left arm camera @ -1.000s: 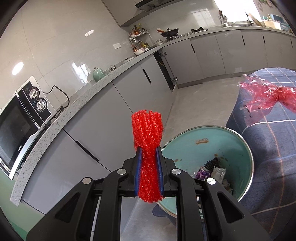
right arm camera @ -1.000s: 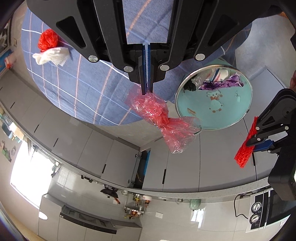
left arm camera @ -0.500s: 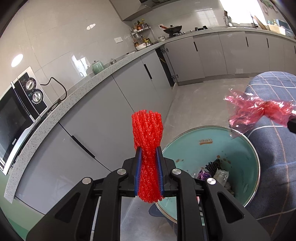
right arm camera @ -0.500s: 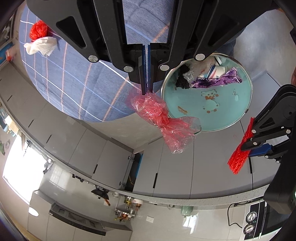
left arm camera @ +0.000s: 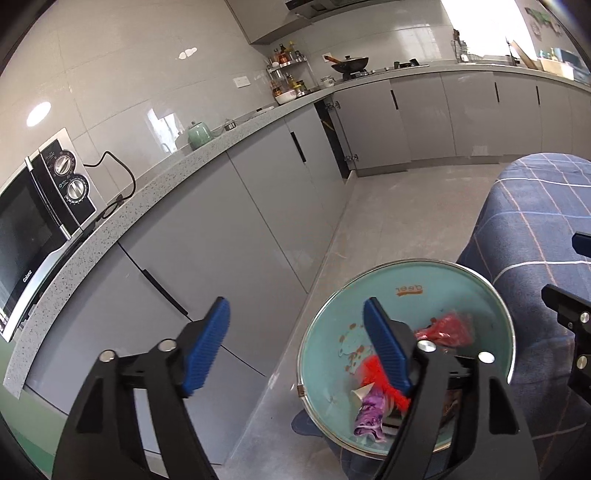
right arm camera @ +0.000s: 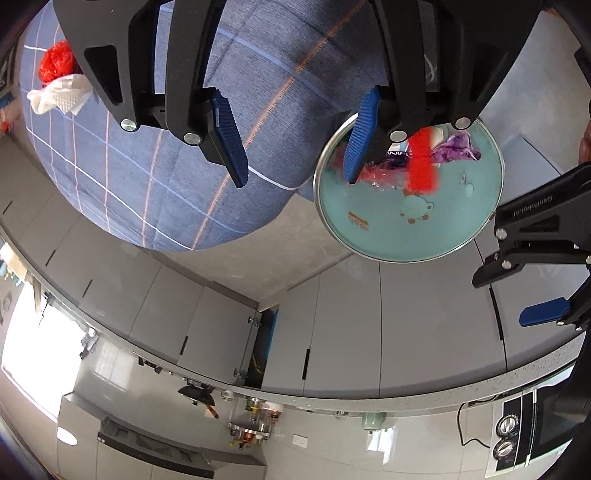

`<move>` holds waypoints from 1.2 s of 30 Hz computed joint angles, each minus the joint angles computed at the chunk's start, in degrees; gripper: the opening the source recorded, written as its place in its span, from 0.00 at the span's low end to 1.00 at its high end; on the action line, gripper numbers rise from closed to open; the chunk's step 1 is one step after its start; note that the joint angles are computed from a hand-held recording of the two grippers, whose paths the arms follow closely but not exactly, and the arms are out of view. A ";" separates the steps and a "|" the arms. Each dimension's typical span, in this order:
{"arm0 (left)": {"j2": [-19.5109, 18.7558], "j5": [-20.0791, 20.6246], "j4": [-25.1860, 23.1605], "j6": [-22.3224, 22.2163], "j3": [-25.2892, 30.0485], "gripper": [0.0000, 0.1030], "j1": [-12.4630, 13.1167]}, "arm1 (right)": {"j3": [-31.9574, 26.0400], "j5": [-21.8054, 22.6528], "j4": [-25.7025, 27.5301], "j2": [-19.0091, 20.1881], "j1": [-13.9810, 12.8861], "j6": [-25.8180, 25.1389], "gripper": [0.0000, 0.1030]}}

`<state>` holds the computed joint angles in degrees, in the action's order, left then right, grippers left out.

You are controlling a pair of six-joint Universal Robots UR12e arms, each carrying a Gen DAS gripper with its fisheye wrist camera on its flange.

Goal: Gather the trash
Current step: 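Open both tools to drop the net and wrapper into the wastebasket, then move both tools back over the red plastic bag and white cloth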

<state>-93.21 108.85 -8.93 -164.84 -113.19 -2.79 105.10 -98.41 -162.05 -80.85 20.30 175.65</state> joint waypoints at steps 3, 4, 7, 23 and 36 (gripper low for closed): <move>-0.03 0.46 0.18 0.38 -0.05 0.78 -0.47 | 0.52 -0.02 -0.41 -0.55 -0.11 0.27 0.57; -0.02 0.52 0.21 0.38 -0.07 0.80 -0.57 | 0.75 -0.02 -0.48 -0.77 -0.15 0.38 0.57; 0.03 1.03 0.65 0.46 -0.27 0.84 -1.01 | 1.18 -0.22 -0.20 -1.37 -0.33 0.27 0.58; 0.41 1.97 2.01 3.41 -1.13 0.90 -4.21 | 5.27 -0.77 -1.74 -5.22 -2.96 2.07 0.62; -1.39 2.25 2.89 6.90 0.06 0.94 -9.80 | 11.13 -1.05 -1.82 -10.65 -8.33 5.14 0.65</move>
<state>-94.59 111.10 -6.04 -157.94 -113.12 -12.59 116.23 -99.45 -163.87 -91.50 11.97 180.78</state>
